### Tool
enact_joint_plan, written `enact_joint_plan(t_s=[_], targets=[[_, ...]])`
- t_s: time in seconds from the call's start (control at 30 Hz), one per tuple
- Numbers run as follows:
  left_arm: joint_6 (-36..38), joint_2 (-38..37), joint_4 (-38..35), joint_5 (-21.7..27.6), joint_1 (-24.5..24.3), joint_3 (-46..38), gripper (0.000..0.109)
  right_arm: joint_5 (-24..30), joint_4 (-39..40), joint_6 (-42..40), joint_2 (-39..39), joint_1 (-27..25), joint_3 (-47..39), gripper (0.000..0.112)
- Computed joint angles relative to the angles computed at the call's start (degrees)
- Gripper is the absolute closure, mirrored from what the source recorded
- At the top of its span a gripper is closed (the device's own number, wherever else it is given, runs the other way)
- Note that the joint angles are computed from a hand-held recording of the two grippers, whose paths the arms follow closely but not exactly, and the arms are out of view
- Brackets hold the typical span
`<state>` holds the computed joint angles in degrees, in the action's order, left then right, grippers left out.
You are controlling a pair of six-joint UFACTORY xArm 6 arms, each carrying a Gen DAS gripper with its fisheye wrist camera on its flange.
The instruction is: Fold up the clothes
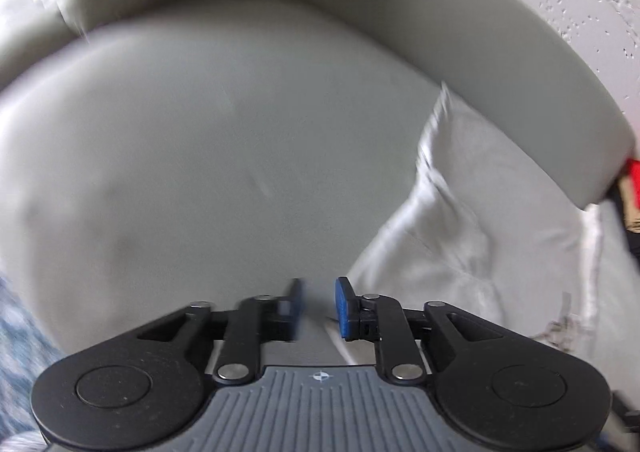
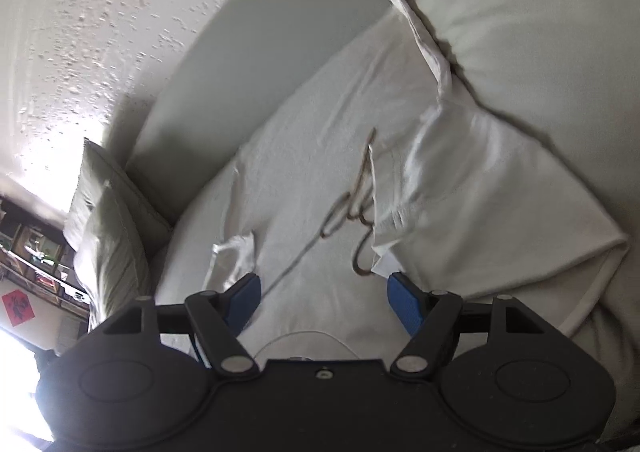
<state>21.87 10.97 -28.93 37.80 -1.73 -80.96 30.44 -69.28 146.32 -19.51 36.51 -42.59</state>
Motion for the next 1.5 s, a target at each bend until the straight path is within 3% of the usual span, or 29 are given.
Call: enact_joint_plan(t_s=[0.1, 0.17, 0.27, 0.33, 0.4, 0.43, 0.53, 0.63, 0.8, 1.0, 1.1, 1.23, 1.33, 1.4, 1.5], targets=[[9.2, -1.6, -2.8, -8.2, -2.2, 2.5, 0.090, 4.3, 2.6, -4.1, -3.1, 0.8, 0.9, 0.043], [15.0, -0.1, -4.0, -9.0, -3.9, 0.6, 0.090, 6.0, 6.9, -8.8, -4.8, -0.3, 1.5, 0.043], [17.2, 4.1, -2.5, -3.4, -5.0, -5.5, 0.090, 5.6, 14.6, -17.0, -6.0, -4.0, 1.9, 0.043], [15.5, 8.2, -0.3, 2.4, -5.3, -11.8, 0.090, 5.2, 19.7, -23.5, -5.8, -6.7, 1.8, 0.054], [11.9, 13.0, 2.2, 6.7, -5.8, -18.5, 0.090, 5.8, 24.8, -31.5, -4.2, -8.9, 0.5, 0.095], [9.9, 15.4, 3.1, 8.5, -6.2, -21.5, 0.090, 5.8, 27.5, -35.4, -3.2, -9.9, 0.0, 0.099], [3.3, 22.6, 7.1, 13.8, -7.0, -31.1, 0.091, 2.8, 34.4, -44.8, -0.2, -12.6, -0.4, 0.099], [-0.5, 27.4, 10.0, 14.5, -8.0, -37.1, 0.091, 2.4, 36.3, -49.3, 3.3, -13.1, -2.4, 0.099], [-1.1, 33.7, 11.7, 15.4, -8.3, -45.8, 0.090, 4.7, 33.0, -49.3, 7.2, -13.2, -6.2, 0.097], [-2.9, 30.4, 15.0, 9.3, -9.7, -40.3, 0.087, 4.6, 29.1, -46.2, 8.7, -14.8, -7.1, 0.095], [-2.0, 22.5, 10.3, 6.1, -8.1, -30.3, 0.085, 6.7, 25.5, -40.0, 4.3, -13.1, -4.6, 0.087], [5.8, 14.0, 4.1, 6.0, -6.2, -19.3, 0.082, 9.9, 25.3, -36.3, -1.6, -10.1, -1.1, 0.086], [8.4, 11.4, 9.8, 7.1, -6.4, -14.8, 0.086, 12.5, 33.8, -43.5, -1.5, -9.0, -0.9, 0.089], [9.8, 8.4, 14.9, 4.7, -6.6, -9.9, 0.079, 14.6, 34.3, -43.6, -2.0, -6.9, -0.5, 0.091], [13.4, 2.8, 15.4, 2.1, -5.2, -2.7, 0.079, 19.8, 35.8, -42.4, -3.5, -2.4, -0.8, 0.091]])
